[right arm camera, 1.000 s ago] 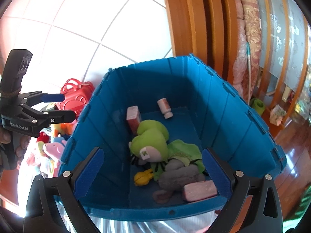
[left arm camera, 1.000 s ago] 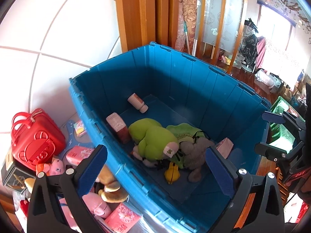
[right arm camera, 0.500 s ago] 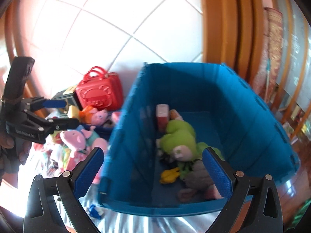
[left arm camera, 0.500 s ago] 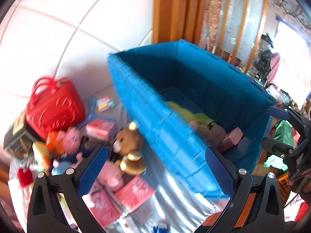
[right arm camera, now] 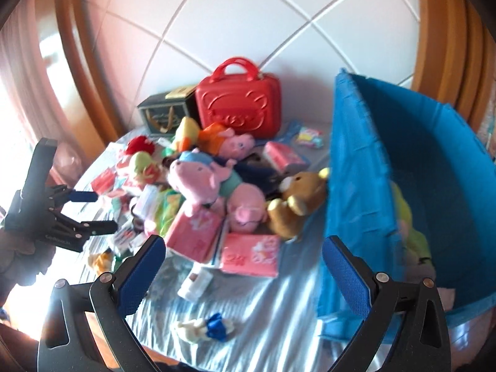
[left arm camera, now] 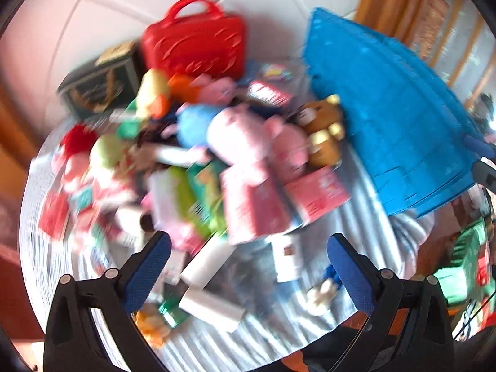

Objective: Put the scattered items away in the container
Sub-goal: 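Move both grippers back from the crate toward the table, then grasp the cream bunny with yellow cloth with the left gripper while the right grasps the blue-bowed bunny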

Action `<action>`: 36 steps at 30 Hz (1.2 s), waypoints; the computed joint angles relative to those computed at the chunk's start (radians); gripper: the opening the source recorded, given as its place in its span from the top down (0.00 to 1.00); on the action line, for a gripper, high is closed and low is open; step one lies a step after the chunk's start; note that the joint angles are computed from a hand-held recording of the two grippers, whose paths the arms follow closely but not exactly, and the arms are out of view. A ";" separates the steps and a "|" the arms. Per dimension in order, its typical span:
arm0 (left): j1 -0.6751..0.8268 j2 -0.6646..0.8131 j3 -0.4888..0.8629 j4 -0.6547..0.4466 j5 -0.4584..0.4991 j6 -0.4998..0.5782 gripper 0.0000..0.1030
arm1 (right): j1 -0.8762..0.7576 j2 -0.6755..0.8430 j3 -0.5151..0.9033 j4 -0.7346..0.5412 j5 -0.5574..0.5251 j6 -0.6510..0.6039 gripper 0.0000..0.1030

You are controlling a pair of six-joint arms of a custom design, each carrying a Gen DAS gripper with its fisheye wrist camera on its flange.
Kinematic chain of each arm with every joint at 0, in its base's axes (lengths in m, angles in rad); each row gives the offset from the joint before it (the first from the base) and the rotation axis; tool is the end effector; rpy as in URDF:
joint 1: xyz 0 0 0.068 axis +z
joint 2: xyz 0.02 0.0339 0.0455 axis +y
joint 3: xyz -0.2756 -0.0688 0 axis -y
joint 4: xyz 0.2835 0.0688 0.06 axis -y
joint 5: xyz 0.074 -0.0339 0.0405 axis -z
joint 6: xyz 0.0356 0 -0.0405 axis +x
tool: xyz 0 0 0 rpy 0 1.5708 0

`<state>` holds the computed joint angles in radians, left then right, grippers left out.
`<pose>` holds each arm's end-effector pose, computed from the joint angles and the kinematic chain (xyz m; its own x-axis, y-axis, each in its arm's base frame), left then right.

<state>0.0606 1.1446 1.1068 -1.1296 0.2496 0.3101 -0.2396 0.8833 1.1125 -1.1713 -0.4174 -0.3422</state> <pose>0.2343 0.0054 0.3139 -0.8626 0.2439 -0.4431 0.3164 0.9437 -0.0966 0.1688 -0.0264 0.3632 -0.7352 -0.1362 -0.6640 -0.2774 0.9542 0.1115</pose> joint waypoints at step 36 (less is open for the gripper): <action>0.674 0.392 -0.396 0.472 -0.059 0.509 0.15 | 0.803 0.152 -0.823 0.624 0.513 0.745 0.11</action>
